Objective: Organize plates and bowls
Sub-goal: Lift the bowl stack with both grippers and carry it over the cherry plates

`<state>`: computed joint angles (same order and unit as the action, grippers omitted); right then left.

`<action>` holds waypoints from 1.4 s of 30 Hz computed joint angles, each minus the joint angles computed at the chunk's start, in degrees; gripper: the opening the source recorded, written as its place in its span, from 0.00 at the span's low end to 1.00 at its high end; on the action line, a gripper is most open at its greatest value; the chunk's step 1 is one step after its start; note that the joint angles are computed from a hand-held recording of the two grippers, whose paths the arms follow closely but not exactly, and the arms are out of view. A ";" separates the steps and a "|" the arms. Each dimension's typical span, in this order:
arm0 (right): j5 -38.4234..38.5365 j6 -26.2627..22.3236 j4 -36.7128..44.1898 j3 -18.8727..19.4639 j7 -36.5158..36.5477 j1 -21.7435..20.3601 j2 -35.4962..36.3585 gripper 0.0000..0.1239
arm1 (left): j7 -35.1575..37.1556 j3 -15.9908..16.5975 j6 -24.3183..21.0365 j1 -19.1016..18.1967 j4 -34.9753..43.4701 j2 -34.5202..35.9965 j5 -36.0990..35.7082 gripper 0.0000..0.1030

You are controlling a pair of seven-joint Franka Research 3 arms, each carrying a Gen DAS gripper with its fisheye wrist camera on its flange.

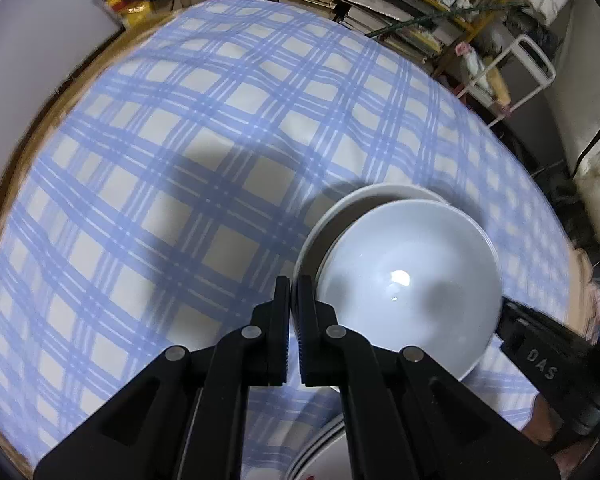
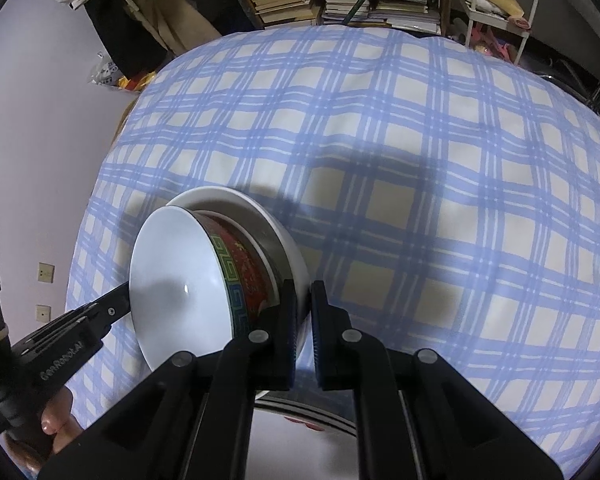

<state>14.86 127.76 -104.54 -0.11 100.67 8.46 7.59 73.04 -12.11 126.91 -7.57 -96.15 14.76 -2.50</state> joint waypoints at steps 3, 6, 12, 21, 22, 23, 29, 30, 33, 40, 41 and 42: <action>-1.17 -0.05 0.14 0.03 0.57 0.32 0.01 0.09 | -1.68 0.27 0.11 -0.87 -0.33 -0.28 2.56 0.02; -1.53 0.86 -0.41 0.06 1.40 0.52 -0.36 0.08 | -0.73 0.01 -0.95 -0.10 0.51 0.07 0.66 0.01; -1.73 1.99 -1.23 0.04 1.93 0.55 -0.96 0.09 | 0.98 0.02 -1.74 -0.33 0.98 -0.03 1.60 0.01; -0.60 0.05 0.70 -0.03 2.40 0.12 -0.34 0.09 | -0.90 0.10 -4.63 0.27 2.69 0.02 -1.16 0.00; -0.38 -0.07 0.74 -0.03 2.08 0.04 -0.45 0.09 | -1.04 0.10 -4.98 0.25 2.84 -0.09 -1.15 0.00; -0.11 -0.37 0.82 -0.05 2.13 -0.03 -0.55 0.09 | -1.08 0.11 -5.15 0.12 3.06 -0.13 -0.79 0.00; 1.68 -0.99 1.28 -0.11 1.64 -0.49 -1.32 0.09 | -1.63 0.24 -6.62 -0.72 5.18 -0.42 1.93 0.00; 1.89 -0.99 1.20 -0.13 1.69 -0.55 -1.73 0.09 | -1.63 0.24 -6.52 -0.62 5.14 -0.75 1.66 0.00; 2.12 -1.63 1.38 -0.13 1.85 -0.61 -2.48 0.09 | -1.63 0.25 -7.02 -0.74 5.07 -1.96 1.96 0.00; 0.73 -3.49 0.31 -0.02 2.43 -0.51 -6.48 0.09 | -1.82 0.19 -8.81 -1.19 4.25 -5.26 1.92 0.00; 0.66 -3.64 -0.16 -0.01 2.46 -0.53 -7.32 0.09 | -2.14 0.19 -8.98 -1.41 3.96 -5.87 2.27 0.00; 0.71 -3.74 -0.63 -0.01 2.32 -0.56 -8.08 0.09 | -2.38 0.16 -9.15 -1.60 3.41 -6.86 2.49 0.00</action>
<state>15.58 124.02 -105.17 -0.12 102.98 7.90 -0.49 70.66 -11.95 117.76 -9.17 -92.75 7.90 -0.01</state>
